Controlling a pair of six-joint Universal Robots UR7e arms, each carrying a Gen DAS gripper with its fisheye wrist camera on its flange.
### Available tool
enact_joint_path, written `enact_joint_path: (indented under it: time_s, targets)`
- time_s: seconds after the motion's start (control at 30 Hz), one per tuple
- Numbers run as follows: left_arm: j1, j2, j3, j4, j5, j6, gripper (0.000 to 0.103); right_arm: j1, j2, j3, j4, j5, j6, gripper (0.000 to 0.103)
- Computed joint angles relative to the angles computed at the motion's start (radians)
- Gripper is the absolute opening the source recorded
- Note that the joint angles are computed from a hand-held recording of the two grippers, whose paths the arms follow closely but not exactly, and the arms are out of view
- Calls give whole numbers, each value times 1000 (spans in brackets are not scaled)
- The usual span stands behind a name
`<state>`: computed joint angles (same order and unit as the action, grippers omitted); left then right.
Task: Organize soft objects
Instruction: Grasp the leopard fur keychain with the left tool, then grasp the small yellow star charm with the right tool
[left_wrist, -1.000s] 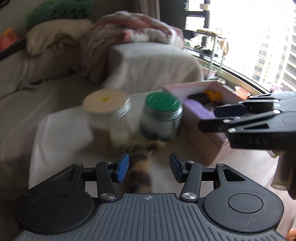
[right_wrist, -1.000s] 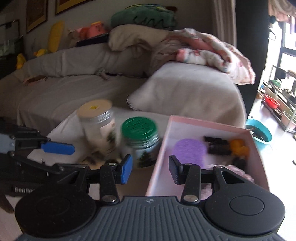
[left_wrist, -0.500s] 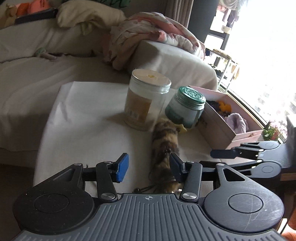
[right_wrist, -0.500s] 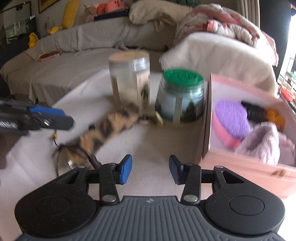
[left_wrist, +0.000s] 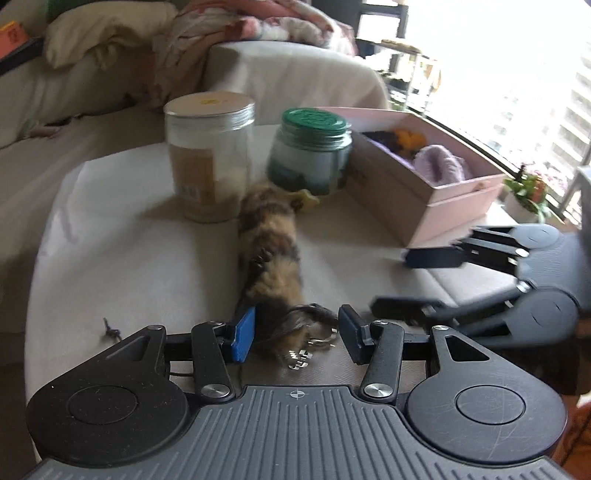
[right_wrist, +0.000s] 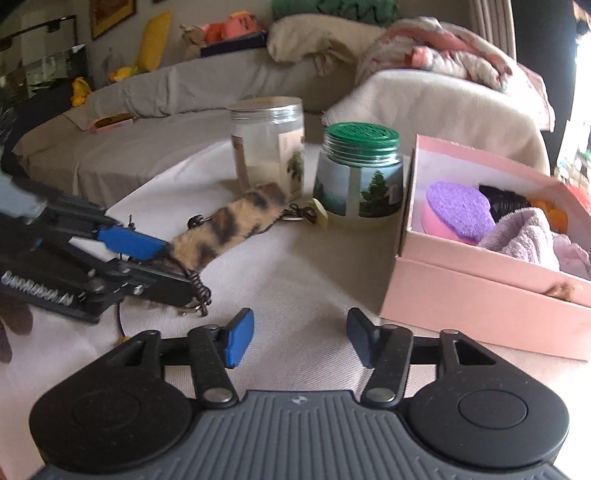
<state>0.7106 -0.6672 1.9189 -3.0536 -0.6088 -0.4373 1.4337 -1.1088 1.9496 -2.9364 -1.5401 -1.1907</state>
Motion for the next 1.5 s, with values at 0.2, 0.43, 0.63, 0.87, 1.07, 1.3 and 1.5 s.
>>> enact_joint_path:
  time_s: [0.2, 0.43, 0.63, 0.87, 1.07, 1.3, 1.5]
  targets:
    - [24, -16, 7, 7, 62, -111, 54, -2, -5, -13, 52, 11, 0, 73]
    - [64, -23, 51, -212, -104, -69, 31, -5, -8, -20, 83, 20, 3, 79]
    - [54, -2, 82, -329, -58, -82, 24, 2, -6, -54, 161, 5, 10, 89]
    - [21, -13, 147, -330, 163, -178, 23, 50, 2, -52, 193, -80, -78, 91]
    - [27, 43, 179, -627, 135, -45, 23, 122, 74, -26, -91, -68, -240, 56]
    - [39, 60, 173, -709, 100, -13, 24, 197, 258, -168, -159, -166, -129, 25]
    - [41, 61, 177, -723, 97, -9, 24, 197, 233, -203, 10, -226, -37, 6]
